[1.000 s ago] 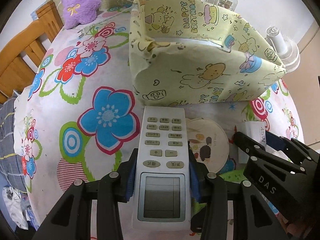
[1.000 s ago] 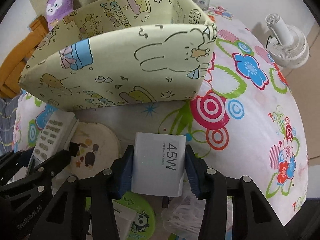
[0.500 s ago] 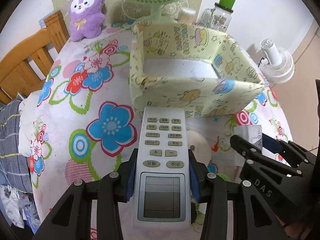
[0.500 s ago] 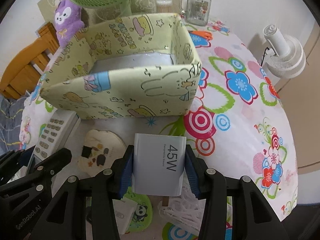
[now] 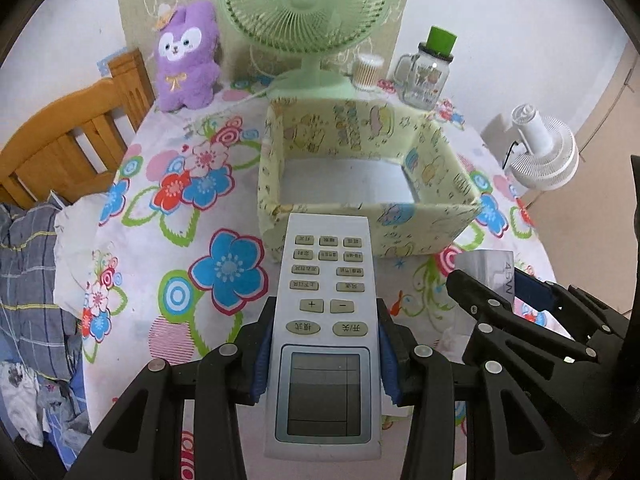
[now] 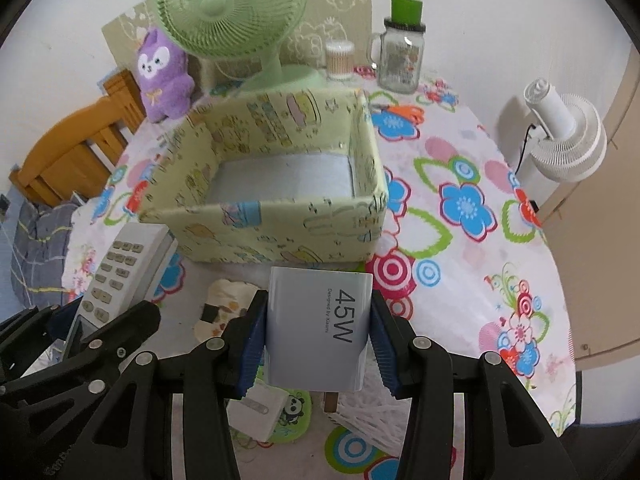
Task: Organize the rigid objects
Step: 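Lift the remote with the left gripper while the right gripper carries the charger toward the box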
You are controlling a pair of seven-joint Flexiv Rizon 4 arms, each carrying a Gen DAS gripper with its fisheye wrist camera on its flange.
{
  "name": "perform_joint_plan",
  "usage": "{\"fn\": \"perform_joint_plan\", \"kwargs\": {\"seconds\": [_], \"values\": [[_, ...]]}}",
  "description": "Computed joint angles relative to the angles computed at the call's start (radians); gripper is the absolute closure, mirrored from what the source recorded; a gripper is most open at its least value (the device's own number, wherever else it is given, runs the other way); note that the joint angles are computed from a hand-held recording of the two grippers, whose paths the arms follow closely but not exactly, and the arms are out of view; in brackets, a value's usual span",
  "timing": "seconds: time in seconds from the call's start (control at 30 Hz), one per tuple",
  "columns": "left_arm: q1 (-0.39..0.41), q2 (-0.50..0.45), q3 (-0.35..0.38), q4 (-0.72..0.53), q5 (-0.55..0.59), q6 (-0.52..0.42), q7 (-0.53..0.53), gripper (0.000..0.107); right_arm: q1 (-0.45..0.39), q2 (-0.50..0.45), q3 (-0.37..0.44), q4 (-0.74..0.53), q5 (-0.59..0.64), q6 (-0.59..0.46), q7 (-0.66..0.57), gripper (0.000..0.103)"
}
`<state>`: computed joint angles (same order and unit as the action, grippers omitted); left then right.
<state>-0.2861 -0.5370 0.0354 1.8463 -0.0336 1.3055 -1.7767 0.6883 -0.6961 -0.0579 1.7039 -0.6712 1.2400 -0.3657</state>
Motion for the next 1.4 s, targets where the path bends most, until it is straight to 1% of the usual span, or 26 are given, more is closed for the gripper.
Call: {"fn": "perform_joint_plan", "kwargs": {"seconds": [0.23, 0.57, 0.77, 1.0, 1.07, 1.17, 1.27, 1.37, 1.4], "values": [[-0.034, 0.037, 0.032, -0.007, 0.037, 0.005, -0.051, 0.062, 0.012, 0.056, -0.034, 0.037, -0.054, 0.02, 0.037, 0.053], [-0.091, 0.075, 0.086, -0.041, 0.136, -0.023, -0.181, 0.062, -0.016, 0.118, -0.03, 0.069, -0.134, 0.043, 0.056, 0.053], [-0.138, 0.088, 0.126, -0.089, 0.242, -0.071, -0.301, 0.062, -0.044, 0.143, -0.017, 0.083, -0.16, 0.063, 0.029, 0.053], [-0.153, 0.101, 0.123, -0.131, 0.342, -0.132, -0.422, 0.062, -0.08, 0.156, 0.005, 0.091, -0.152, 0.094, -0.037, 0.053], [-0.154, 0.1, 0.12, -0.142, 0.368, -0.145, -0.445, 0.062, -0.078, 0.156, 0.001, 0.091, -0.151, 0.099, -0.051, 0.053], [-0.144, 0.095, 0.105, -0.16, 0.391, -0.165, -0.452, 0.062, -0.08, 0.151, 0.003, 0.085, -0.134, 0.094, -0.066, 0.053], [-0.123, 0.088, 0.086, -0.172, 0.39, -0.165, -0.437, 0.062, -0.084, 0.142, 0.009, 0.068, -0.105, 0.089, -0.079, 0.053], [-0.102, 0.072, 0.073, -0.184, 0.381, -0.142, -0.407, 0.062, -0.065, 0.132, -0.022, 0.053, -0.116, 0.088, -0.06, 0.053], [-0.083, 0.065, 0.056, -0.187, 0.358, -0.135, -0.378, 0.062, -0.065, 0.127, -0.016, 0.039, -0.105, 0.067, -0.064, 0.053]]}}
